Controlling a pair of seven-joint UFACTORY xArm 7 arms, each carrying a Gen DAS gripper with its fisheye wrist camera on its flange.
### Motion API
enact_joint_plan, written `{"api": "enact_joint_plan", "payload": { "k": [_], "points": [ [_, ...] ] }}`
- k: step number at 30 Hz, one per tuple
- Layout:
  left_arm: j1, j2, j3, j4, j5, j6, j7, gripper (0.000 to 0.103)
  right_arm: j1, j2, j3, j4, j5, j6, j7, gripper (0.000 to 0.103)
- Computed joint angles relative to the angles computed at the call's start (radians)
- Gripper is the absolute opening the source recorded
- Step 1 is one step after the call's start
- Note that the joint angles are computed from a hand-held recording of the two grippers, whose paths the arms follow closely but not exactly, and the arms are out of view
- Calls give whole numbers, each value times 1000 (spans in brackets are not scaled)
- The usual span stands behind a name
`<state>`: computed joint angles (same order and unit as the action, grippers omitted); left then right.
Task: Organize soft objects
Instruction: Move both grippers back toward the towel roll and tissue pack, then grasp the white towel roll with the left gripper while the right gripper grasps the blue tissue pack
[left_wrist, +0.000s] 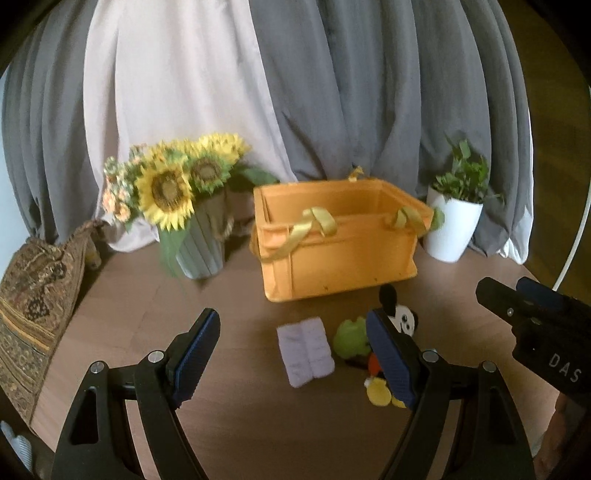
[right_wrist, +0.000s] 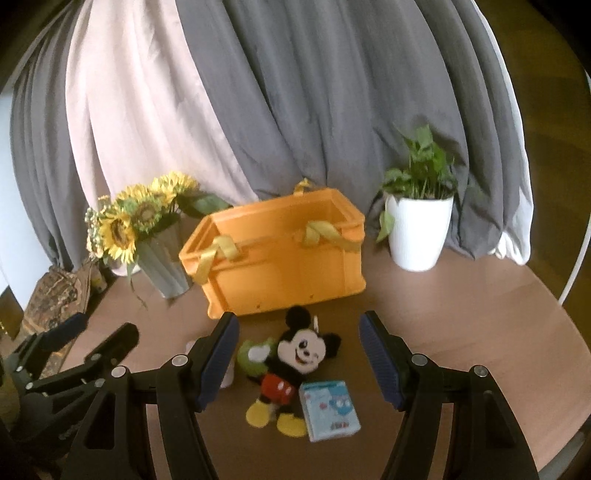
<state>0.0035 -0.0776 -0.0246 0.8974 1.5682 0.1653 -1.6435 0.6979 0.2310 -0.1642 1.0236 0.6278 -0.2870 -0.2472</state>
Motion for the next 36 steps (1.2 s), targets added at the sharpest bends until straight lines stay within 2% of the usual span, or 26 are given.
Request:
{"api": "enact_joint_plan", "payload": {
  "k": [6, 12, 20, 36],
  "points": [
    [-5, 29, 1, -16, -38, 1, 36, 81, -70, 9, 65, -32, -67, 11, 76, 68],
    [-9, 68, 8, -17, -64, -3, 61, 81, -61, 37, 42, -39, -127, 44, 152, 68],
    [-31, 116, 13, -4, -19, 30, 3, 81, -118, 76, 69, -45, -251, 73, 267, 68],
    [-84, 232, 27, 74, -9, 94, -82, 81, -402, 189, 288, 16, -515, 115, 452, 68]
  ]
}}
